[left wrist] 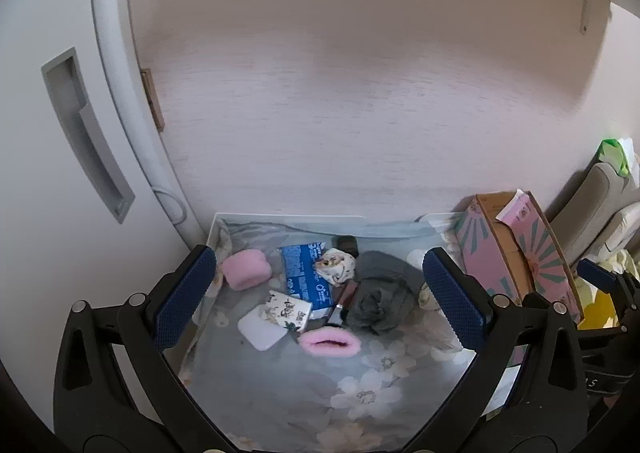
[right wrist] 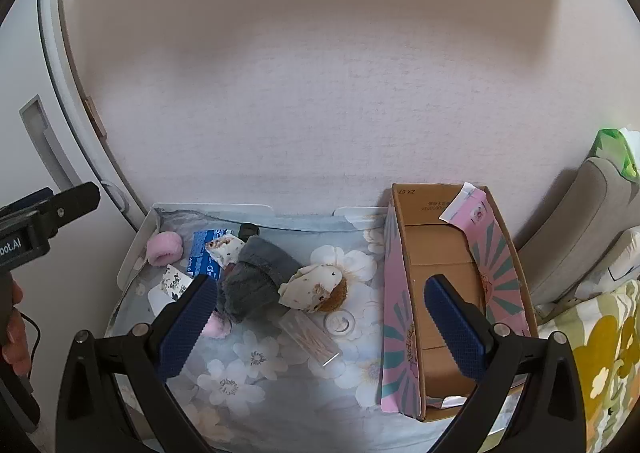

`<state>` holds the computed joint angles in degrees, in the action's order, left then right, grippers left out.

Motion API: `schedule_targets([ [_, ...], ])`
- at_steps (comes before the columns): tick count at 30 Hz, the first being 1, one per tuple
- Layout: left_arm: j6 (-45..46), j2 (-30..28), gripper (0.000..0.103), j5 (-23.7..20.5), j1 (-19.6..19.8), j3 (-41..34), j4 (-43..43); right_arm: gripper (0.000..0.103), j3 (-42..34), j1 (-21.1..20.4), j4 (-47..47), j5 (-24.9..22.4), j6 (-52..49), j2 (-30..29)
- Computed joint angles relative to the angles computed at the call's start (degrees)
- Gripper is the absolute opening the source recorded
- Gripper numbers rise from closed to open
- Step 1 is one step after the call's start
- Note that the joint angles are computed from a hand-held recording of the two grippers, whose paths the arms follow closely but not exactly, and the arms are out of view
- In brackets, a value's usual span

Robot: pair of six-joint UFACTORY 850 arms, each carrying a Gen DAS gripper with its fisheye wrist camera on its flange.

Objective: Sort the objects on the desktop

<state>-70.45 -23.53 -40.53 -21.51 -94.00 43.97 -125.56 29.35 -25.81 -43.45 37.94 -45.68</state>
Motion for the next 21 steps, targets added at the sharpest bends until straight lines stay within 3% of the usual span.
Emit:
schedule_targets([
  [21,-3.92,2.42,0.103,-0.77,0.88,3.67,2.35,0.103,4.80,0.16,-2.02,2.63,0.65,2.21],
])
